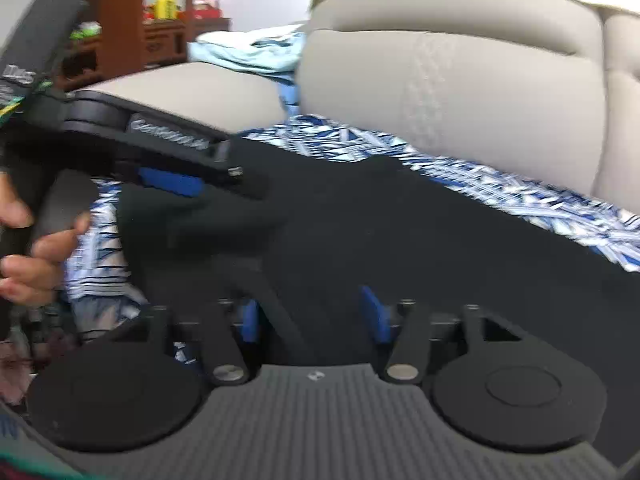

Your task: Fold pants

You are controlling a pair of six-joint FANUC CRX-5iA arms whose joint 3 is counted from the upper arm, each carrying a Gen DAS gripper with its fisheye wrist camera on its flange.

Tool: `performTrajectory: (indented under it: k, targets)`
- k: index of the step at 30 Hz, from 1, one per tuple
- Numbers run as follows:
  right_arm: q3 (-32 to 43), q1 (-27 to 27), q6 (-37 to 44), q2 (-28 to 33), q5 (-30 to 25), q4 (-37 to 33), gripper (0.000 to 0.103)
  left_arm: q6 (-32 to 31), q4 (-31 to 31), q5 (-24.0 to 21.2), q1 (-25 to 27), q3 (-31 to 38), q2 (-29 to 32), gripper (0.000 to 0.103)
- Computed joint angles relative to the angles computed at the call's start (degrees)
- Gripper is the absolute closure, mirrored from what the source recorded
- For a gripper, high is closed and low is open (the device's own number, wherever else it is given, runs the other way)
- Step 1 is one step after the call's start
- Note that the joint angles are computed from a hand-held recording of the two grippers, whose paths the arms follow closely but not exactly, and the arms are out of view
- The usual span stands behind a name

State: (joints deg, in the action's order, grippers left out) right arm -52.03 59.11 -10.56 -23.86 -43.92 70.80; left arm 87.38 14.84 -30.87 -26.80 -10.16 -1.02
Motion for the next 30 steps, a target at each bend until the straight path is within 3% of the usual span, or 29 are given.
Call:
performTrajectory:
  k: [7,10,15,19,24,25,27,28,30]
  targets:
    - [-2.9,4.8,3.9,-5.6,-2.6,-1.7,0.018,-6.3,5.3,-1.9,-1.4,0.4,1.3,0.02]
    - [-4.8,8.3,2.9,-9.3,-7.8,-2.1,0.014,-7.5,6.2,-1.8,-2.6,1.2,2.6,0.02]
    - [-7.1,16.8,-5.5,-13.9,-25.6,-3.2,0.011,-9.6,7.6,-0.1,-5.1,5.0,7.0,0.02]
    - [-6.3,22.8,-14.6,-12.1,-43.2,-7.6,0.011,-5.0,2.8,-2.1,-6.9,13.1,13.1,0.02]
    - [-4.2,22.5,-19.0,-8.9,-52.6,-13.0,0.011,0.9,-2.9,-7.2,-8.3,23.7,20.9,0.019]
    - [-3.8,21.8,-19.4,-8.4,-53.2,-13.7,0.011,2.3,-4.8,-6.2,-8.7,24.2,21.2,0.022]
    - [-3.4,20.7,-19.6,-8.3,-53.4,-14.3,0.011,5.6,-9.1,-6.7,-9.5,26.6,22.1,0.049]
    - [-3.3,19.2,-19.3,-8.0,-52.6,-14.1,0.011,7.3,-11.3,-7.0,-9.8,27.4,22.2,0.075]
    - [-2.9,18.7,-19.9,-7.3,-52.6,-14.6,0.011,8.1,-11.8,-6.2,-9.6,27.0,21.8,0.085]
